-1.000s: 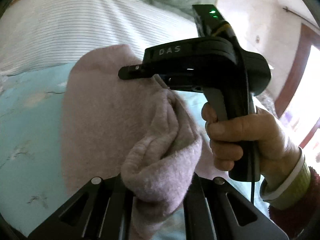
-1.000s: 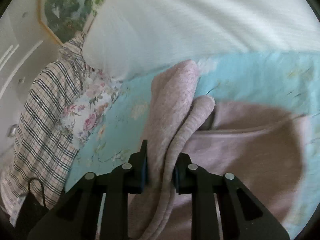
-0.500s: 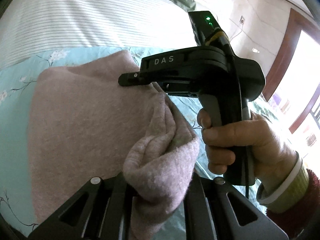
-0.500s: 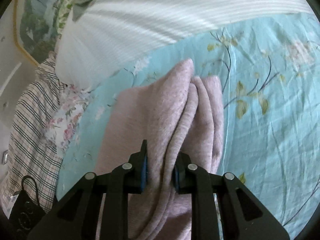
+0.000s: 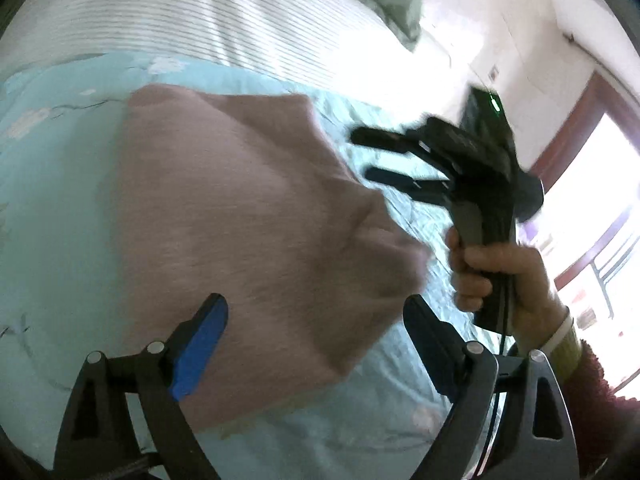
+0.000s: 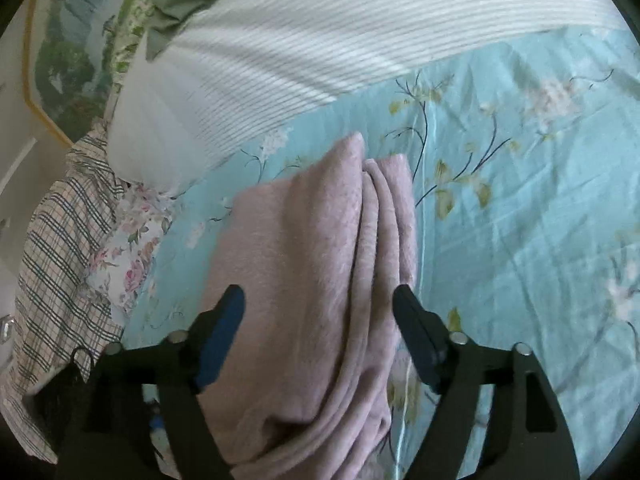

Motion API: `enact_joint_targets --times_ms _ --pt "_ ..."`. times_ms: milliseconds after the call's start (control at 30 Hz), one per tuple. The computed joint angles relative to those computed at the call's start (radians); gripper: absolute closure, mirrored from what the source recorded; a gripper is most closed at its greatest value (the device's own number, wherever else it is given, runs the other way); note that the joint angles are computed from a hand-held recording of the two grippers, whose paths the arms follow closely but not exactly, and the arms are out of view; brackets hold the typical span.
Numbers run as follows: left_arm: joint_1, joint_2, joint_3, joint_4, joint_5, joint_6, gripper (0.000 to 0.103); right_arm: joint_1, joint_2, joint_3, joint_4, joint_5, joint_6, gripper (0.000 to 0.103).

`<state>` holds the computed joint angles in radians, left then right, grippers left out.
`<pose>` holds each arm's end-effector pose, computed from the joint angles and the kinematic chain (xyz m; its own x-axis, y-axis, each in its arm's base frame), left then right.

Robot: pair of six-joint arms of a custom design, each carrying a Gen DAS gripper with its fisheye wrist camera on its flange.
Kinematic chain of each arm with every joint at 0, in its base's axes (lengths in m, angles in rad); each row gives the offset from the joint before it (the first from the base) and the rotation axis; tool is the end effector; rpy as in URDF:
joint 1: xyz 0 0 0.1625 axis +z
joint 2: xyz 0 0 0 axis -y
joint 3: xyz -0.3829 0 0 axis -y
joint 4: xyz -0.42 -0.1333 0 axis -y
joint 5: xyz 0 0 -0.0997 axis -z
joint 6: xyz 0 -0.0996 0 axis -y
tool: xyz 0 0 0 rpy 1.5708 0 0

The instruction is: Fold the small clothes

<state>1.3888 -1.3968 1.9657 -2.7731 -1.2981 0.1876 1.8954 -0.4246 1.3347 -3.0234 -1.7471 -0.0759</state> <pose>0.0566 -0.5770 0.2951 -0.9317 0.1651 -0.3237 0.3253 0.7755 -0.5410 0.3466 -0.6669 -0.0439 -0.9385 -0.2891 0.1889 -0.3453 0.7921 -0.5034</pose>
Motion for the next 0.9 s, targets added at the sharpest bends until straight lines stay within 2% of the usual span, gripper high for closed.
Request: enact_joint_targets --times_ms 167,267,367,600,700,767,800,833,867,900 --pt "0.08 0.008 -0.081 0.043 -0.011 -0.076 0.013 -0.003 -0.006 0.021 0.032 -0.017 0.008 0.019" --pt "0.133 0.053 -0.173 0.139 -0.065 -0.145 0.013 -0.013 0.004 0.006 0.053 -0.015 0.012 0.019" --pt "0.171 0.113 -0.259 0.18 -0.102 -0.168 0.013 -0.022 0.013 -0.01 0.072 -0.001 0.017 0.019" --pt "0.199 0.219 -0.402 0.244 -0.16 -0.187 0.013 -0.039 0.043 -0.066 0.132 0.021 0.015 0.019" --pt "0.195 0.279 -0.47 0.255 -0.154 -0.174 0.014 -0.049 0.064 -0.103 0.168 0.032 0.017 0.019" --pt "0.192 0.32 -0.516 0.257 -0.142 -0.148 0.021 -0.051 0.082 -0.13 0.187 0.048 0.006 0.019" --pt "0.187 0.342 -0.543 0.272 -0.122 -0.137 0.033 -0.049 0.094 -0.151 0.204 0.049 0.002 0.023" --pt "0.184 0.365 -0.574 0.295 -0.104 -0.123 0.048 -0.047 0.106 -0.173 0.23 0.037 0.007 0.034" --pt "0.185 0.374 -0.586 0.306 -0.106 -0.12 0.054 -0.046 0.116 -0.193 0.258 0.036 0.022 0.055" --pt "0.187 0.376 -0.592 0.306 -0.122 -0.12 0.061 -0.046 0.12 -0.199 0.26 0.041 0.028 0.059"
